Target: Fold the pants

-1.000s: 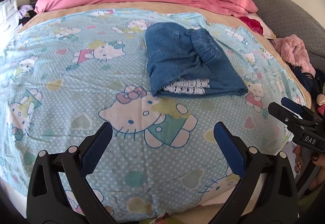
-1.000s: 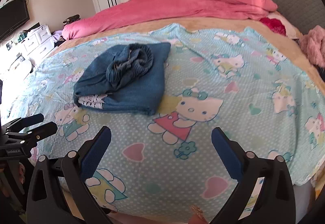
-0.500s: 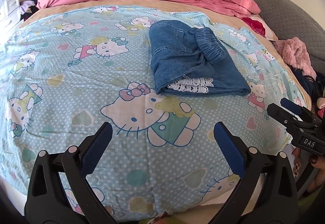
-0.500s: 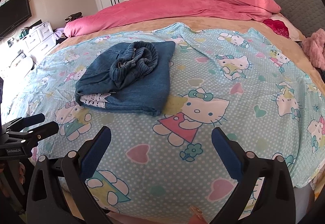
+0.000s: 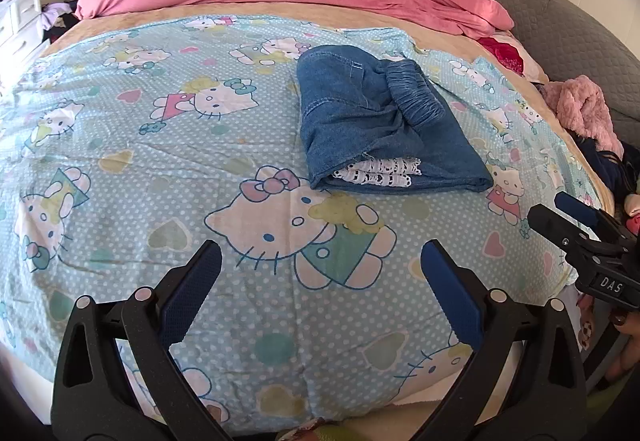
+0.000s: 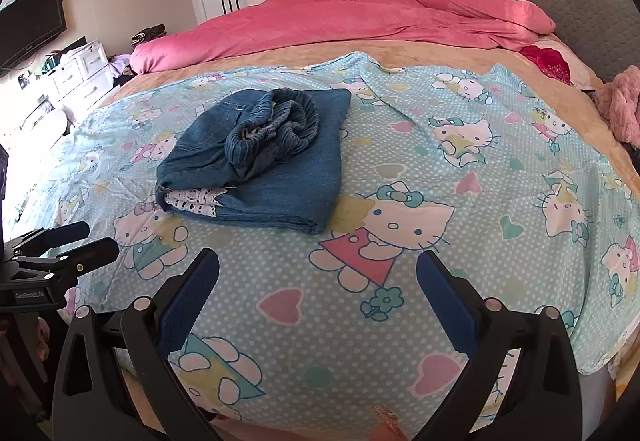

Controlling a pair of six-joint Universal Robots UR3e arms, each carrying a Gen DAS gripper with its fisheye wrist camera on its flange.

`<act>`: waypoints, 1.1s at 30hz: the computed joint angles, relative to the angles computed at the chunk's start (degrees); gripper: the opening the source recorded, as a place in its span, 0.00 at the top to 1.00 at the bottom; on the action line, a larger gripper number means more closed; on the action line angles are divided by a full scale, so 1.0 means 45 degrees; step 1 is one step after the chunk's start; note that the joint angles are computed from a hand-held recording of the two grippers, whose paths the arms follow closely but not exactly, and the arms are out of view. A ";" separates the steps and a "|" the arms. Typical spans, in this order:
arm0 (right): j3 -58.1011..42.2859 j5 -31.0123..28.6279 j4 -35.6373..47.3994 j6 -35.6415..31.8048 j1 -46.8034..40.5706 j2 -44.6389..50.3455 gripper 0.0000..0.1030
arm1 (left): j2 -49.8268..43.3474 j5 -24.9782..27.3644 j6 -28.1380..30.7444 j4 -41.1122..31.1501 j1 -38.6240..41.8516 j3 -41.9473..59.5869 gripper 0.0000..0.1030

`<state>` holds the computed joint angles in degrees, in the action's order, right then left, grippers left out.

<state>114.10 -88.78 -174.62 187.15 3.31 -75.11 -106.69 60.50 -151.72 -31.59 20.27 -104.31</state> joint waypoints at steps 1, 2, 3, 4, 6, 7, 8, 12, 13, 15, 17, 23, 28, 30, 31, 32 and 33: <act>-0.0014 -0.0043 -0.0003 -0.0012 0.0038 -0.0003 0.04 | 0.0031 -0.0019 0.0030 -0.0013 0.0022 -0.0006 0.09; -0.0042 -0.0092 0.0020 -0.0020 0.0079 -0.0003 0.04 | 0.0061 -0.0036 0.0042 -0.0006 0.0038 -0.0021 0.09; -0.0053 -0.0111 0.0018 -0.0007 0.0110 -0.0001 0.04 | 0.0085 -0.0041 0.0038 0.0009 0.0042 -0.0035 0.09; -0.0057 -0.0101 0.0018 -0.0005 0.0118 -0.0004 0.04 | 0.0119 -0.0020 0.0053 0.0040 0.0038 -0.0059 0.09; -0.0106 -0.0155 0.0081 0.0007 0.0176 0.0004 0.04 | 0.0169 0.0094 0.0030 0.0129 -0.0002 -0.0103 0.09; -0.0115 -0.0157 0.0085 0.0000 0.0197 0.0002 0.04 | 0.0200 0.0133 0.0020 0.0154 -0.0015 -0.0129 0.09; -0.0113 -0.0160 0.0085 -0.0001 0.0210 -0.0004 0.04 | 0.0214 0.0147 0.0031 0.0154 -0.0011 -0.0132 0.09; -0.0129 -0.0166 0.0104 -0.0011 0.0223 -0.0004 0.04 | 0.0277 0.0114 0.0042 0.0166 0.0036 -0.0177 0.09; -0.0133 -0.0211 0.0100 0.0001 0.0240 -0.0001 0.04 | 0.0266 0.0126 0.0035 0.0190 0.0025 -0.0185 0.09; -0.0139 -0.0188 0.0104 -0.0007 0.0239 -0.0001 0.04 | 0.0287 0.0100 0.0036 0.0168 0.0031 -0.0184 0.09; -0.0158 -0.0274 0.0112 0.0008 0.0275 0.0004 0.04 | 0.0333 0.0105 0.0031 0.0152 0.0036 -0.0196 0.09; -0.0202 -0.0321 0.0152 0.0008 0.0304 0.0002 0.04 | 0.0385 0.0116 0.0005 0.0104 0.0058 -0.0194 0.09; -0.0197 -0.0309 0.0169 -0.0004 0.0324 -0.0047 0.04 | 0.0383 0.0111 0.0019 0.0098 0.0068 -0.0192 0.09; -0.0199 -0.0292 0.0197 0.0020 0.0320 -0.0071 0.04 | 0.0388 0.0100 0.0030 0.0050 0.0077 -0.0172 0.09; -0.0201 -0.0314 0.0192 0.0014 0.0328 -0.0067 0.04 | 0.0387 0.0100 0.0026 0.0055 0.0082 -0.0181 0.09; -0.0207 -0.0309 0.0189 0.0004 0.0323 -0.0053 0.04 | 0.0393 0.0107 0.0035 0.0029 0.0083 -0.0173 0.09; -0.0223 -0.0301 0.0227 0.0022 0.0323 -0.0054 0.04 | 0.0411 0.0133 0.0030 0.0030 0.0078 -0.0180 0.09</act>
